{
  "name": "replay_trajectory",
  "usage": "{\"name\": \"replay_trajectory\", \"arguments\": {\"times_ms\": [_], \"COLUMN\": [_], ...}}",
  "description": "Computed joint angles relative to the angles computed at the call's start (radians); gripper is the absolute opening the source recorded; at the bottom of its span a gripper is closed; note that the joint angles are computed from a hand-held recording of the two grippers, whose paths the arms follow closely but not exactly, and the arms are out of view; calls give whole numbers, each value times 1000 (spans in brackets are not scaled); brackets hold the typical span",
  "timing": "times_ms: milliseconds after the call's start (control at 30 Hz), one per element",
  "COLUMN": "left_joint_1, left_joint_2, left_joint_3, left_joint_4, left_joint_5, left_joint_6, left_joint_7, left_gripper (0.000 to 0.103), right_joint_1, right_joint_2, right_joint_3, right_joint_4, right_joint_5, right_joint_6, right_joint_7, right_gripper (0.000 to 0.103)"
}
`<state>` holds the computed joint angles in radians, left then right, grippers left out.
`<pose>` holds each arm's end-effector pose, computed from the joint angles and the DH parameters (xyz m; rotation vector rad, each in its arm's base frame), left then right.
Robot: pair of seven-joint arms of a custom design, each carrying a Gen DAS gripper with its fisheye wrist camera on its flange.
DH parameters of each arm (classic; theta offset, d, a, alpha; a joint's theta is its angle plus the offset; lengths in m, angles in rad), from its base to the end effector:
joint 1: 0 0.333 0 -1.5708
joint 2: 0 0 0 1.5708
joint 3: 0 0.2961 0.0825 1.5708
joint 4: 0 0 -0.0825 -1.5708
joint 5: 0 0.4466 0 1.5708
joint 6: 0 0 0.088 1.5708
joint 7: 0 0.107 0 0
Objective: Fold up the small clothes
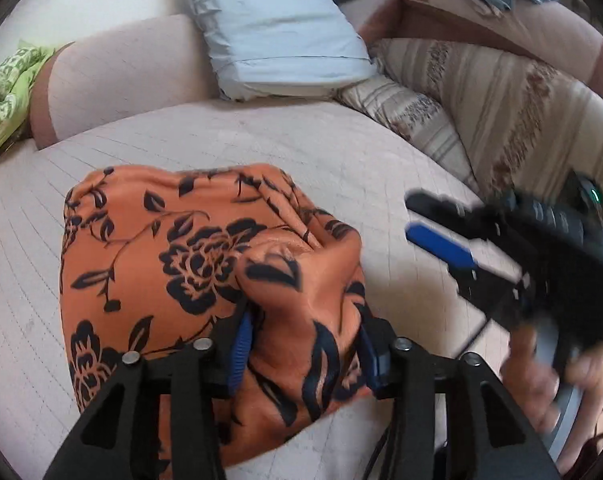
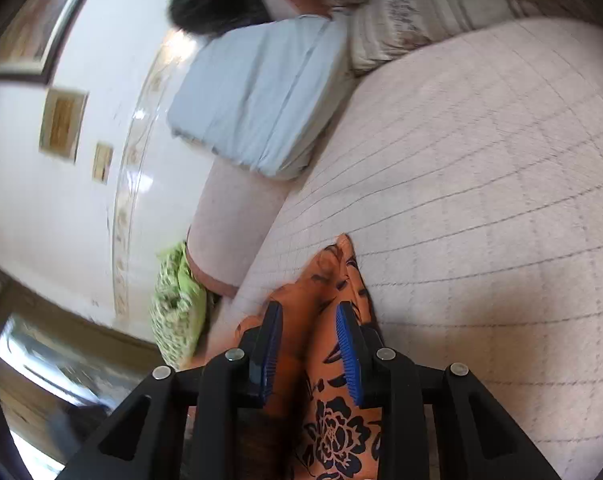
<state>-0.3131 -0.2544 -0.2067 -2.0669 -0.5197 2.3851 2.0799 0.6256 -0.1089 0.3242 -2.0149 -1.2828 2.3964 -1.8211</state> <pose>0.5075 -0.3055 0.5689 -1.1279 2.6293 -1.0134 0.3682 0.5107 0.5163 -0.4382 1.9401 -0.1133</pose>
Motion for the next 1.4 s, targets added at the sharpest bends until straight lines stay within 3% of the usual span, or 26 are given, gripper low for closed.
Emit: {"name": "replay_trajectory", "arguments": {"times_ms": [67,100,133,167,200,267,400,533,567,633,733,800,867,933,1000,1067,1133,1267,1400], "left_joint_1": [-10,-10,-9,-5,11,51,143,165,171,148,121,116,111,110,112,118,130,148,156], "left_joint_2": [-47,-71,-101,-130,-160,-172,-139,-119,-104,-100,-102,-105,-115,-118,-141,-177,-196,-207,-159], "left_joint_3": [48,64,78,91,88,79,25,-5,-20,1,23,21,36,51,59,55,40,13,2], "left_joint_4": [-22,-36,-56,-76,-102,-114,-104,-132,-128,-135,-151,-165,-175,-162,-171,-190,-205,-228,-192], "left_joint_5": [-102,-140,-174,-199,-186,-117,106,252,301,290,257,270,251,222,198,199,228,294,343], "left_joint_6": [-11,-2,16,47,89,116,75,75,51,36,17,3,-11,-18,11,56,107,172,162], "left_joint_7": [96,126,154,183,185,147,-37,-137,-165,-156,-115,-96,-69,-51,-38,-30,-39,-70,-112], "left_gripper": [58,63,74,83,84,84,84,84,84,84,84,84,84,84,84,84,84,84,84], "right_joint_1": [-10,-16,-20,-26,-28,-26,1,46,59,87,129,137,143,160,210,211,204,196,207], "right_joint_2": [-10,-7,-1,8,23,49,141,202,208,221,260,285,250,211,196,160,184,293,353], "right_joint_3": [-10,-16,-20,-23,-24,-30,-48,-70,-73,-71,-57,-59,-73,-75,-72,-52,-42,-64,-88], "right_joint_4": [-17,-15,-9,1,19,52,159,234,247,282,371,403,338,306,333,293,324,438,496], "right_joint_5": [-21,-19,-18,-28,-41,-29,61,199,222,288,495,639,666,576,388,182,99,179,368], "right_joint_6": [53,83,109,134,154,182,214,189,164,63,-218,-330,-288,-296,-418,-365,-322,-193,-206], "right_joint_7": [34,22,11,8,-2,-66,-276,-463,-507,-632,-866,-964,-925,-853,-800,-700,-723,-883,-1052], "right_gripper": [33,40,44,62,67,67,67,67,67,66,55,48,47,47,47,47,47,38,31]}}
